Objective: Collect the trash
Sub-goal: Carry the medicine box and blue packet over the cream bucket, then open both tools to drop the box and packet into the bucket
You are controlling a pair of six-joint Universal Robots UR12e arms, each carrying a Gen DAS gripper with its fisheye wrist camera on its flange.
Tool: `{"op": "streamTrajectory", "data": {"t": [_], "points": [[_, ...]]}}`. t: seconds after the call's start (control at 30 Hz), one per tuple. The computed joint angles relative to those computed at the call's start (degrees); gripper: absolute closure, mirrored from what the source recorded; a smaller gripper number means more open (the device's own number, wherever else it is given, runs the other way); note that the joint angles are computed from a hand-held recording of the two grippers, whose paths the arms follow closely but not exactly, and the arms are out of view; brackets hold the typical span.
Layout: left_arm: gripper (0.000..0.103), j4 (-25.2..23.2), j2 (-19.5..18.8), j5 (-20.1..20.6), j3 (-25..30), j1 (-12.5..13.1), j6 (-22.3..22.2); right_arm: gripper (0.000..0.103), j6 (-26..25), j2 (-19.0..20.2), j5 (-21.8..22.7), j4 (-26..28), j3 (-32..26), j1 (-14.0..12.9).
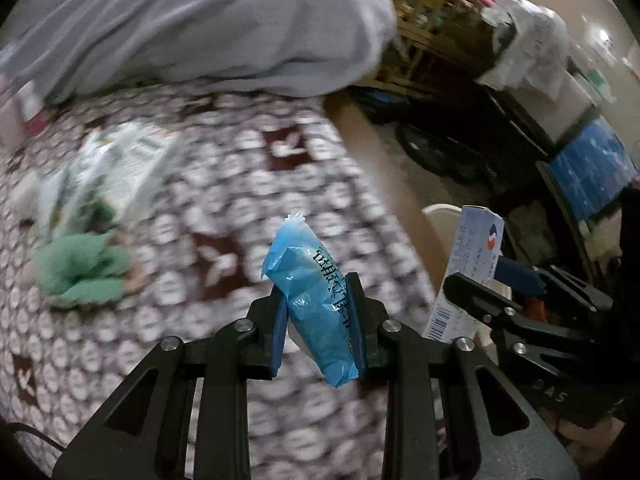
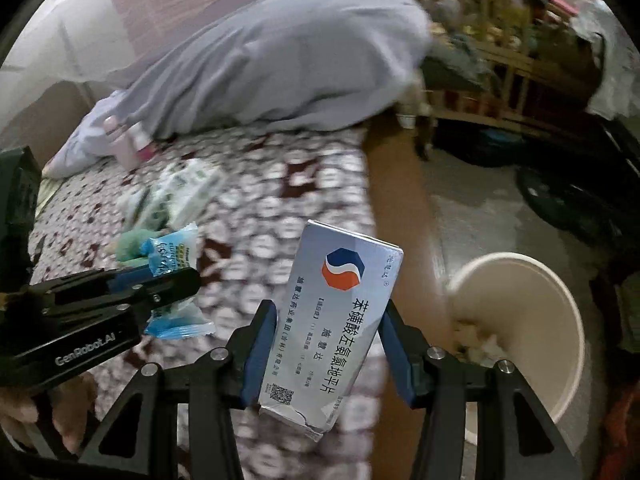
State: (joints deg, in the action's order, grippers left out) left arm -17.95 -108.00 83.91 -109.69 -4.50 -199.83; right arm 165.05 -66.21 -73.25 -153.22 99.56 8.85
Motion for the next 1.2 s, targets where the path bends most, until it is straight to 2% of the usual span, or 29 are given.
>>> {"op": "streamTrajectory", "data": {"t": [0.27,0.5,0.67,0.97,1.07,1.2], "points": [[0.079,-2.0,-3.6,-2.3,5.7,-3.0,2.6,0.053,3.0,-0.3,-2.2,-1.2,1.0,-4.2],[0.079,-4.6,-6.1,-3.3,9.6,-4.8,3.6,0.053,4.6,-0.4,-4.7,-2.3,1.8,-6.6],[0.079,-5.4,-7.7,-5.6,11.8,-5.8,4.4,0.053,6.0,-0.1,-6.4,-2.5,2.1,-8.0],[0.078,-5.9,-10.2,-10.7,14.6,-6.7,5.6,0.053,8.5,0.6,-9.4,-3.7,2.4,-9.3],[0.077,-5.5,-10.7,-11.5,14.9,-6.9,6.1,0.053,8.4,1.0,-11.9,-4.3,2.3,-9.0],[0.076,-5.3,-10.9,-11.9,15.1,-7.0,6.9,0.053,8.2,1.1,-11.7,-4.5,2.4,-9.2]]}}
